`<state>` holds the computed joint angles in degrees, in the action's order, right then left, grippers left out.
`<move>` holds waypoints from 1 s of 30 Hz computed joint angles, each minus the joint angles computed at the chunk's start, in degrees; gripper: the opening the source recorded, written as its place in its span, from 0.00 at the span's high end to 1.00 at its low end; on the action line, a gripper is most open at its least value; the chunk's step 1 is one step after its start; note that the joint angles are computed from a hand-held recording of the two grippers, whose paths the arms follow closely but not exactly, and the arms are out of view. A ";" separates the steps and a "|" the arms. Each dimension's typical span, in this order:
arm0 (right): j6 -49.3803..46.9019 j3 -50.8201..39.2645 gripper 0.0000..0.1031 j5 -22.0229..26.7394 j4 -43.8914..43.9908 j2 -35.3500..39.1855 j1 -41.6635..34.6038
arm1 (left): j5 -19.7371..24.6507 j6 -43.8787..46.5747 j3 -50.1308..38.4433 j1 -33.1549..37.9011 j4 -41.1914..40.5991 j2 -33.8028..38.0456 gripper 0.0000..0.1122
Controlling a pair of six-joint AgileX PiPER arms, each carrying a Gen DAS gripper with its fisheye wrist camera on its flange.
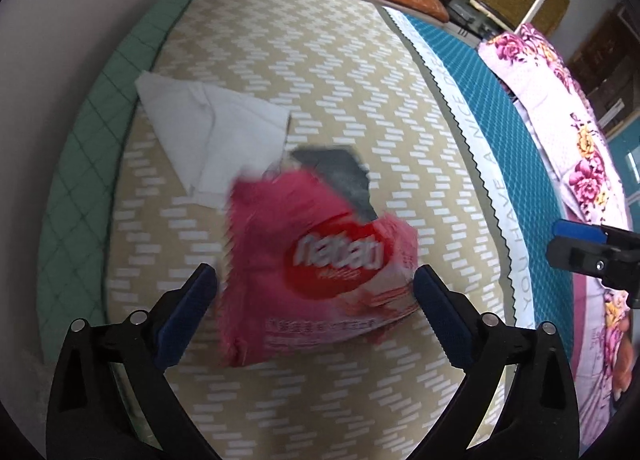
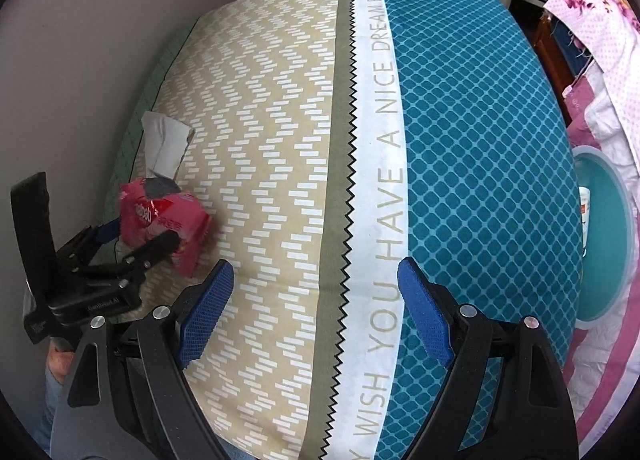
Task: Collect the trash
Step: 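Grasp the red Nabati wafer bag with the left gripper and lift it, then grasp the white tissue with the right gripper while left gripper holds the wafer bag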
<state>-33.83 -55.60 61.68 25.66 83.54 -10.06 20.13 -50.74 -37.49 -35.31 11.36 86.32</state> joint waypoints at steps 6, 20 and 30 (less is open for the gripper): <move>4.88 -2.35 0.22 -2.94 -1.21 3.28 7.40 | -2.29 -0.29 2.08 -0.42 0.54 -2.02 0.69; 7.00 -22.56 0.22 -4.09 -6.47 20.41 27.17 | 1.81 30.68 7.66 20.51 -17.00 -13.52 0.69; -0.88 -42.24 0.22 -1.40 -7.77 37.17 37.76 | 2.28 47.70 9.75 29.74 -29.21 -12.68 0.69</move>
